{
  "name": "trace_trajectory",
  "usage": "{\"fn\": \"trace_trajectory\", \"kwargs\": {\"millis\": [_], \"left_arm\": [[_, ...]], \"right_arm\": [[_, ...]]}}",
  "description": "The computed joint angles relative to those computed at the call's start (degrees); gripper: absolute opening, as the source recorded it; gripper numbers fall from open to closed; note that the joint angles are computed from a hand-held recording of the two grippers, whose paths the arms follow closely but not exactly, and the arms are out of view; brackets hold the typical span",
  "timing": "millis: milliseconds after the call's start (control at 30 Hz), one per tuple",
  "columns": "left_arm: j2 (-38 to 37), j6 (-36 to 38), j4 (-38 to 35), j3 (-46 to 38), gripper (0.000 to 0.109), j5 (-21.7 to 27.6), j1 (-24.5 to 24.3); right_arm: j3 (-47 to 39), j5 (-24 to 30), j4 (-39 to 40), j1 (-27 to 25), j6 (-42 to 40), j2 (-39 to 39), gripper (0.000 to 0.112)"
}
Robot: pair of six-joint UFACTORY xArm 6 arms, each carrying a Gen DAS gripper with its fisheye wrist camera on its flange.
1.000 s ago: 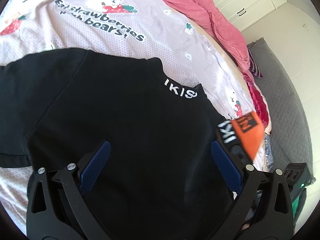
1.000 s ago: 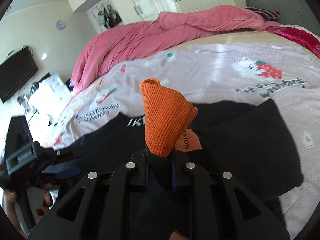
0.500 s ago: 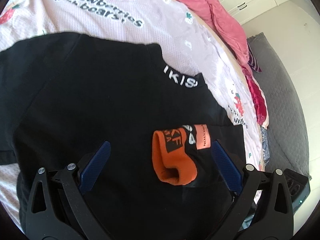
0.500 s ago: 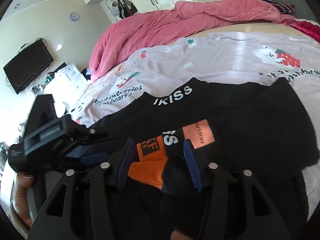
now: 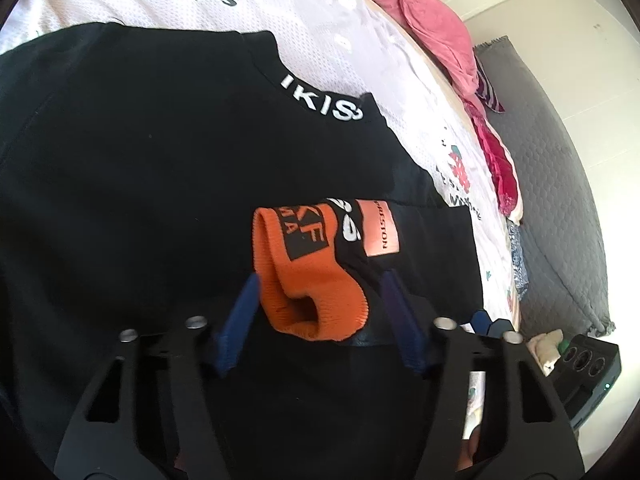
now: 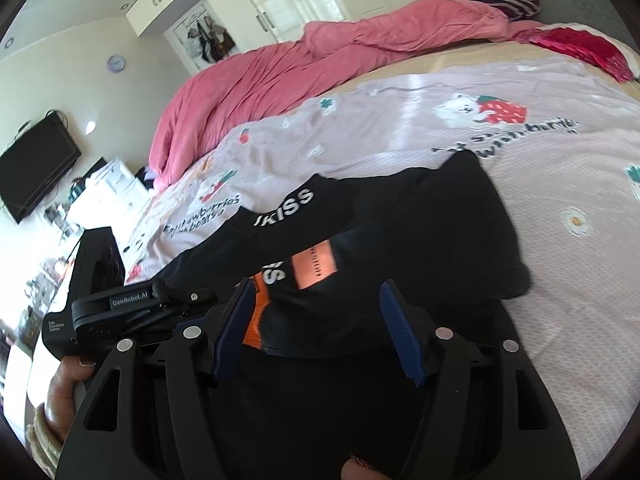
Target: Fold small clothes
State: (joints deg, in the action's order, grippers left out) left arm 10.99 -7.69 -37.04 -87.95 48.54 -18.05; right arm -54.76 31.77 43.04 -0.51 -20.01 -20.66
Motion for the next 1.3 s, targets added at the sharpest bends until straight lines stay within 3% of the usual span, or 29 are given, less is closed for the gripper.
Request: {"fn": "trace_trajectory", "kwargs": {"millis": [267,300,367,467,700,867,1000,1300], "left_arm": [[1.3,-1.6,-2.6,0.4,0.049,-1.3,-0.9],[1.3,-1.6,-1.9,0.4,0.043,-2.2,-1.3],[1.2,-2.5,0.6,0.7,0.02,-3.2,-1.9],[1.3,-1.7,1.1,0.7,0.007,-3.5,-2.0],[-3.1,2.9,-0.1,3.2,0.006,-8.7,-2.5],[-7.6,4.6,2.7,5.3,0.006,-13.6,-2.0],[-10.5,1.4,10.0,8.1,0.006,-17.1,-1.2],[-10.3,-2.1,14.5,8.7,0.004,-15.7,0.4]], "right_arm": [[2.3,0.0,0.9,-2.8,1.2,-2.1,0.063],[2.6,0.0,1.1,-2.9,1.3,-2.3,0.063],[3.1,0.2,1.9,-3.2,1.5,-2.7,0.063],[3.6,0.1,1.9,-3.3,2.0,-3.0,0.063],[4.1,0.0,1.2,-3.8,2.6,-4.0,0.063],[4.3,0.0,0.9,-4.1,3.1,-4.2,0.063],[4.5,-0.1,0.7,-3.9,3.5,-4.3,0.063],[4.4,-0.9,-0.4,-2.6,4.7,-3.5,0.063]]}}
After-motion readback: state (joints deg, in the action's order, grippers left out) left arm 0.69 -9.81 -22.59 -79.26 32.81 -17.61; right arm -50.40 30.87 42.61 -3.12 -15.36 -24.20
